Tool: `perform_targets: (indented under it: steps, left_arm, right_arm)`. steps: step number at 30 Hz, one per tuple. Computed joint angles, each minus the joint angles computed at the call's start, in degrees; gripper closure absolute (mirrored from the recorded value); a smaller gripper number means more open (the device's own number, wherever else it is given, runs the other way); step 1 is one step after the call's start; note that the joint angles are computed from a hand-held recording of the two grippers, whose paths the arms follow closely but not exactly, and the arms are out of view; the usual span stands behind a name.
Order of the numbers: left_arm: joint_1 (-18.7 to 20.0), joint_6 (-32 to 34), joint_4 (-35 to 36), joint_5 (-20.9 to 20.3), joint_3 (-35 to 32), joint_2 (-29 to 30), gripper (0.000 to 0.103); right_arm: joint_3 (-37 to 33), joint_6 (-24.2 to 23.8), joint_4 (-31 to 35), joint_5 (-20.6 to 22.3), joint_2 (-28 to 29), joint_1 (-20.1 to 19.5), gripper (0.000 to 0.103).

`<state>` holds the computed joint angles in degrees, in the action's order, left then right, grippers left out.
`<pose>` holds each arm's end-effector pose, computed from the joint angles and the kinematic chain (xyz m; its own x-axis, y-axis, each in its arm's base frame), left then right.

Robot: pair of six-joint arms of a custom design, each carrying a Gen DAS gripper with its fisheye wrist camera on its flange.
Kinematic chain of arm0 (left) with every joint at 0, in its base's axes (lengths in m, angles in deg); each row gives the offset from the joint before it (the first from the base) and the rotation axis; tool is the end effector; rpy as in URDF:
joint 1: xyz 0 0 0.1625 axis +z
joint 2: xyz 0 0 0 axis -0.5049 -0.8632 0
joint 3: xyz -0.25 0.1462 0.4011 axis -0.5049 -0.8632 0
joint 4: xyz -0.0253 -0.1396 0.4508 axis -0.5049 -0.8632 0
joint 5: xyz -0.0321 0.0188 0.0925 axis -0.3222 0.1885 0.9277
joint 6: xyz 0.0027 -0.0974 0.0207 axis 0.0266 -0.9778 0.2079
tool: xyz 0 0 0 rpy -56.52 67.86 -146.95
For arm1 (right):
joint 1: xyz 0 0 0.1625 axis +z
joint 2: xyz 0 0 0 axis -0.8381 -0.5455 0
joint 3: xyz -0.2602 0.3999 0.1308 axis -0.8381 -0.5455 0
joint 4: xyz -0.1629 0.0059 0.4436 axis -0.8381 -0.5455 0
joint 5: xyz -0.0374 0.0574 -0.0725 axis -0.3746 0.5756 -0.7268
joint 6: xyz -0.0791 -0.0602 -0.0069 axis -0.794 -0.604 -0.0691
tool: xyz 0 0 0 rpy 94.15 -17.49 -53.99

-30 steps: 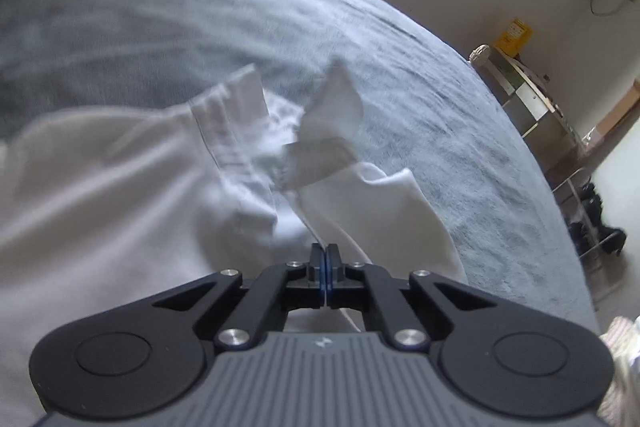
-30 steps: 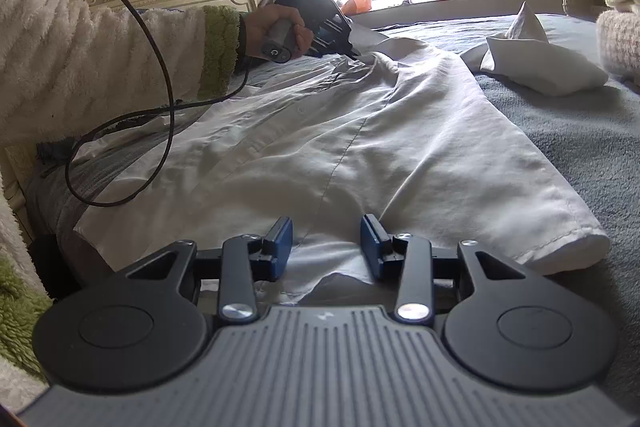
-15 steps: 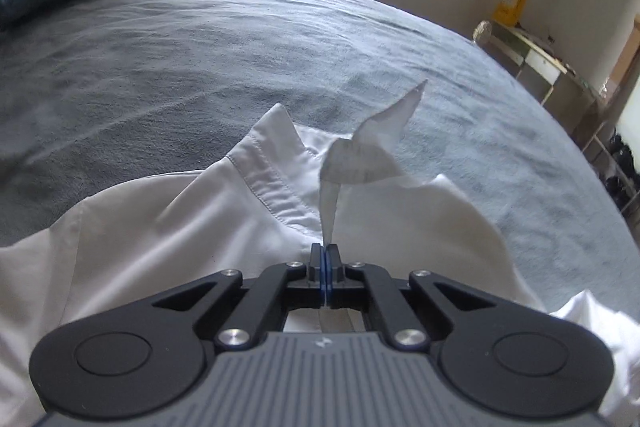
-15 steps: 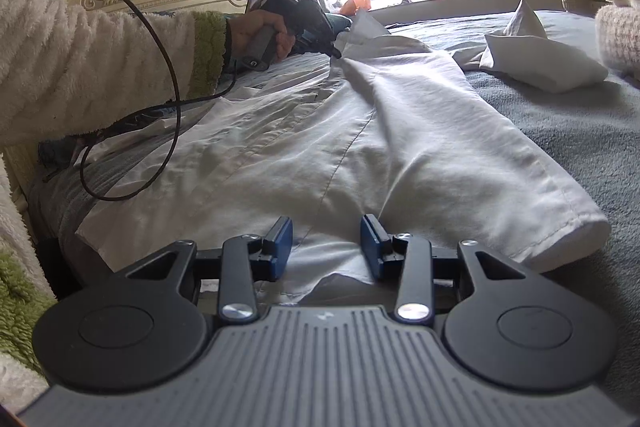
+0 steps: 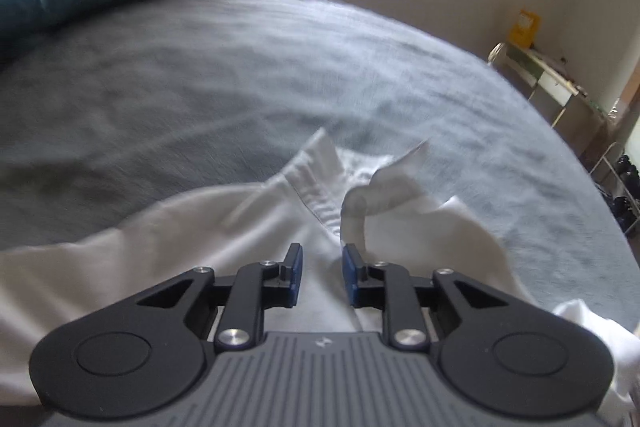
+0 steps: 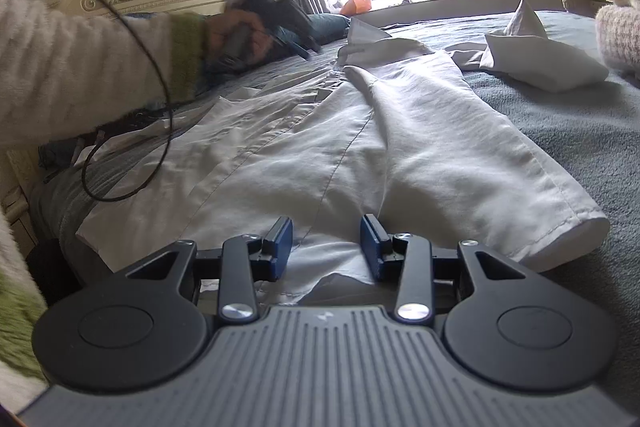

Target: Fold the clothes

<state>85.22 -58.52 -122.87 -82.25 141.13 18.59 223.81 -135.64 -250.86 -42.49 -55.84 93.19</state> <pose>-0.2555 -0.7103 0.0324 -0.8549 0.0778 -0.5129 0.4082 0.7109 -0.5727 -0.1117 -0.3293 0.1764 -0.8257 -0.3639 0.4310 -0.5628 0.4806 -0.6725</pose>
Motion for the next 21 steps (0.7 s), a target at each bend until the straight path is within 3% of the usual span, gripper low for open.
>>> perform_targets:
  steps: [4, 6, 9, 12, 15, 17, 21]
  left_arm:
    - [-5.9, 1.0, -1.9, 2.9, 9.3, -8.1, 0.063]
    - [-9.1, -0.7, 0.4, 3.9, 14.3, -12.4, 0.055]
    - [-13.8, -5.0, 5.1, 3.7, 21.2, -18.1, 0.055]
    - [-17.2, -10.2, 7.3, 0.5, 28.1, -23.0, 0.055]
    - [-19.0, -14.4, 4.8, -6.1, 35.3, -25.1, 0.055]
    - [-19.5, -15.8, -2.2, -10.2, 40.0, -23.1, 0.058]
    - [-18.3, -18.6, -17.9, -18.7, 45.9, -13.3, 0.062]
  right_arm:
    - [0.0, 0.1, 0.3, 0.0, -0.3, 0.1, 0.066]
    - [0.0, 0.0, 0.6, 0.2, -0.5, 0.0, 0.066]
    - [0.3, -0.2, -1.3, 0.0, 0.4, 0.1, 0.065]
    - [0.4, -0.5, -3.6, -0.6, 1.6, 0.4, 0.065]
    - [0.3, 0.1, -3.4, -0.9, 1.4, 0.7, 0.065]
    - [0.1, 0.6, -2.7, -1.1, 0.9, 0.9, 0.065]
    - [-0.2, 4.0, 2.4, -1.2, -2.7, 1.2, 0.065]
